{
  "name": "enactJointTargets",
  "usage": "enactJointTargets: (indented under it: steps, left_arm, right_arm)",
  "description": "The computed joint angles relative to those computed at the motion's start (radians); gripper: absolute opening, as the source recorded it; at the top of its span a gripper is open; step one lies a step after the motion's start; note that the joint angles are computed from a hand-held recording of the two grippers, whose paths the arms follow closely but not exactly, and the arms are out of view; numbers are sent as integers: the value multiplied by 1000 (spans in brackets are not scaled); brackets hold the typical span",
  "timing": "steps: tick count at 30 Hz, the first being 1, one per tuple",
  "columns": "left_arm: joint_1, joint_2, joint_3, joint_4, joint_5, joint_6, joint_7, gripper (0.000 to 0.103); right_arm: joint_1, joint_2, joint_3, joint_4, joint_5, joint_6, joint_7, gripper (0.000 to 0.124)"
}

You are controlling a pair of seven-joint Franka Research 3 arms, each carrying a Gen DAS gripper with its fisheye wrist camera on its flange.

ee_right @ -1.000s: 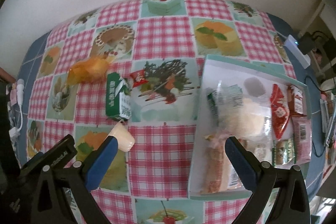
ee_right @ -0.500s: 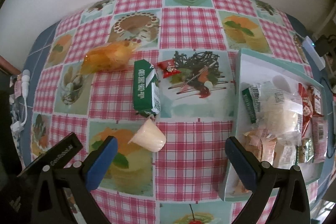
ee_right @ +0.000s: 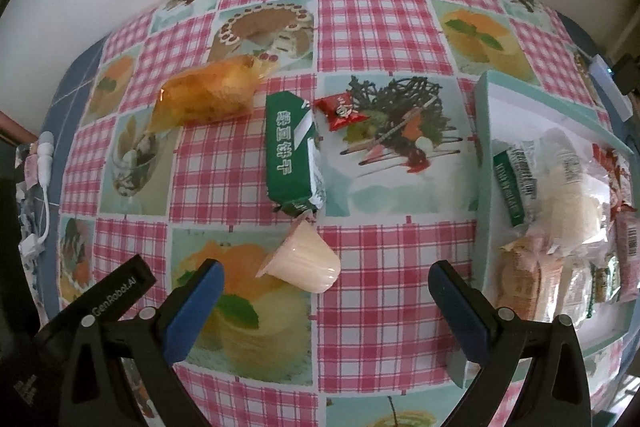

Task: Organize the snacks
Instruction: 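Grasp the cream pudding cup with the right tool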

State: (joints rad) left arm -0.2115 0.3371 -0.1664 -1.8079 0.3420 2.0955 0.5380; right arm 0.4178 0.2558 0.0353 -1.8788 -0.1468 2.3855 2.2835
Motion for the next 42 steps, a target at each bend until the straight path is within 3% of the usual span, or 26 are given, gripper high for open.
enactJointTargets:
  steps: [6,11,18,26,29,42]
  left_arm:
    - [13,-7,4,-30,-7,32,-2,87]
    - [22,-15,6,-53,-12,53,4,87]
    - [24,-14,5,-57,-18,64,0,87]
    - [19,-18,4,-54,-15,65,-2,87]
    - [17,-19,3,-50,-14,60,-5,87]
    - [8,-15,-1,-32,-8,57,-2,87]
  right_arm:
    - [-5,9,8,-12,43,41,-24,101]
    - [4,26,6,0,43,41,-32,82]
    - [6,50,6,6,89,38,-37,65]
    - [-9,43,13,-11,158,83,-63,64]
    - [-1,50,8,3,151,76,-50,54]
    - [-17,31,5,-28,177,100,-68,52]
